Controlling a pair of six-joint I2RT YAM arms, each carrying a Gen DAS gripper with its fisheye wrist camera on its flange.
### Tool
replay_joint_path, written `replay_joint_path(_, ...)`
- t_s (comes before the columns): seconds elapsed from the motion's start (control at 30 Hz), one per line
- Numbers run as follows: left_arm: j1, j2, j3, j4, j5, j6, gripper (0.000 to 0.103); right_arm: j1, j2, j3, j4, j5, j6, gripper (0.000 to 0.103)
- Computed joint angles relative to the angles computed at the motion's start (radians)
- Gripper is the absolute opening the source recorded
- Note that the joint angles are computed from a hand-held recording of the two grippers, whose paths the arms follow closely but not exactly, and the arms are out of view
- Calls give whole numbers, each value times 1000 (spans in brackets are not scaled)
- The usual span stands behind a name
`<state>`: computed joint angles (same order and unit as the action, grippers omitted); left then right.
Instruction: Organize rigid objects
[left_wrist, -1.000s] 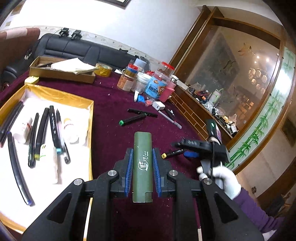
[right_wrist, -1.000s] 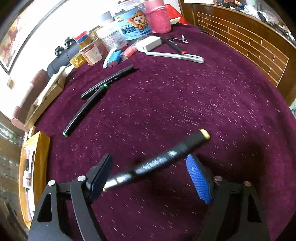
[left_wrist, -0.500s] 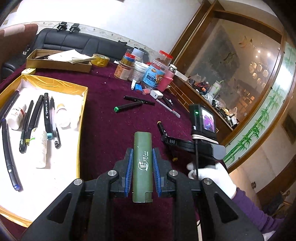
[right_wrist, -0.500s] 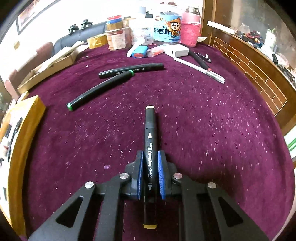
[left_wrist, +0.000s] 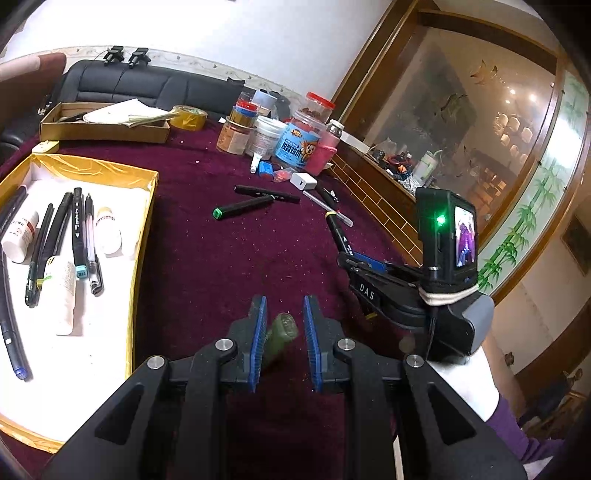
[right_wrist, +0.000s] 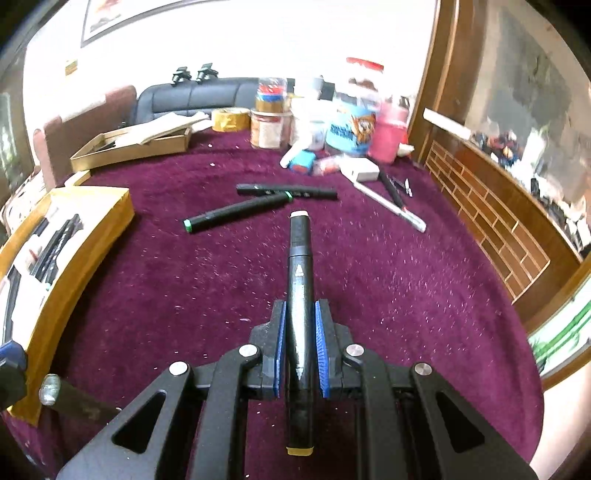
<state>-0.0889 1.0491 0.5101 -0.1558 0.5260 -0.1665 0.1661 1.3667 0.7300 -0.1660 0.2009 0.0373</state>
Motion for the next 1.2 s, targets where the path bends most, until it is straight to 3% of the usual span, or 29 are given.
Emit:
replay_joint_path(0.37,-69,97,18,-1,-39,-6,18,35,-37,-8,-22,14,-4,13)
replay_joint_path(0.6,-183,168,39,15,-116,36,47,-15,-45,-32,0,-19,-19,13)
replay_joint_path(0.8,-304,330,137,0,-276,175,47,-204,-6,-11,-48,-275,-25,13)
replay_joint_path(0.9,-361,467,218,-35,-330,235,47,-257,19,-17,-42,-329,-35,13)
replay_joint_path(0.97,-359,497,236,-35,-253,226,37,-279,42,-23,-29,-349,-43,13)
replay_joint_path(1.0,-370,499,238,-35,-255,217,25,-286,56,-21,-25,-358,-46,13)
replay_joint_path(1.03,-391,492,233,-28,-275,210,21,-293,74,-19,-19,-366,-48,13)
replay_joint_path(1.2,-419,484,234,-36,-322,193,21,-323,176,6,-9,-411,-54,14)
